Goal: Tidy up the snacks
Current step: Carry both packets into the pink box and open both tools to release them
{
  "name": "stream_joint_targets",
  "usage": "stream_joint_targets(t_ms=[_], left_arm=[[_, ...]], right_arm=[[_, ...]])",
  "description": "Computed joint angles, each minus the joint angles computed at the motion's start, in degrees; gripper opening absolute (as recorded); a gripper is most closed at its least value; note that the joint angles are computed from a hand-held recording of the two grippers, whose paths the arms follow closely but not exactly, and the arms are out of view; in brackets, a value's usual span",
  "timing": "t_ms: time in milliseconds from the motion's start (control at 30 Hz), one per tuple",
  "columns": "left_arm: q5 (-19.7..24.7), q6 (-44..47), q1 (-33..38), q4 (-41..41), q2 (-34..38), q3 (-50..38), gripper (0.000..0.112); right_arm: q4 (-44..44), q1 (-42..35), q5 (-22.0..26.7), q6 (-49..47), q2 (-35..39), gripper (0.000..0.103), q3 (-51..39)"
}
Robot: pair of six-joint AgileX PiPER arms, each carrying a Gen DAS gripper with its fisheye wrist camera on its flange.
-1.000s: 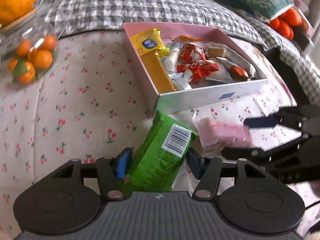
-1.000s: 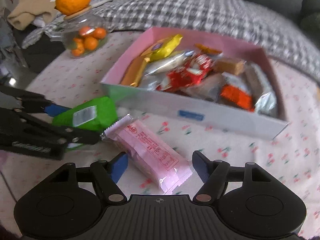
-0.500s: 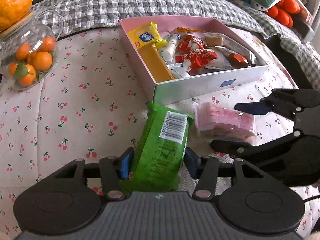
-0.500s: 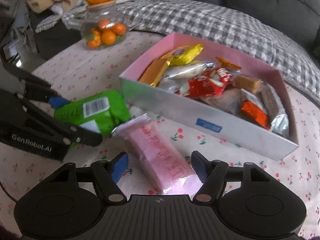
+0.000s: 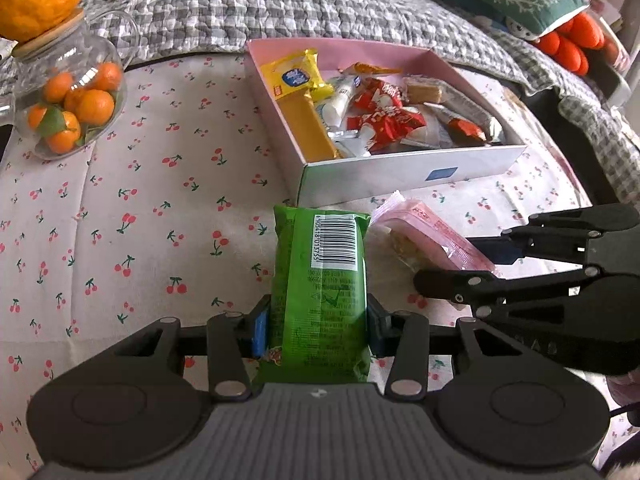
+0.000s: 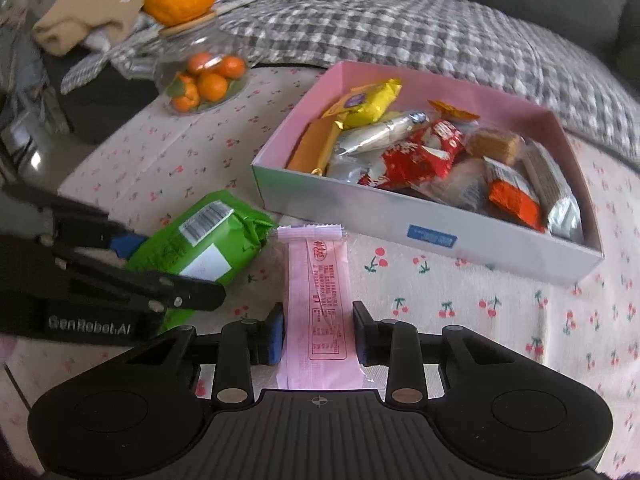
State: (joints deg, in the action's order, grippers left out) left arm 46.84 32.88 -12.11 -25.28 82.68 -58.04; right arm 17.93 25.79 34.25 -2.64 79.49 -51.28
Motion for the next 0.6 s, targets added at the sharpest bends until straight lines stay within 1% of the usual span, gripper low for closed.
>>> stream_joint_targets(t_ms=[100,200,433,600], left_arm=[[0.8,0.7,0.8,-1.4,-1.1,0.3,0.042],[1.6,1.4,1.8,-2.9,-2.1,0.4,0.042],[1.7,0.6,2.9,-4.8,-3.3,0.4,0.042],[0.6,-1.2,2.5,-5.6,-4.4,0.2,0.042]], right_arm=[[5.0,-2.8,3.0,-1.4,-0.9,0.032,-0.5],[8.0,-5.1,5.0,-2.2,-2.2,0.032,-0.7],[9.5,-8.8,7.2,-1.6,-5.1,0.032,-1.1],[12.6,-13.6,8.3,-3.4,-6.6,0.032,-1.8]])
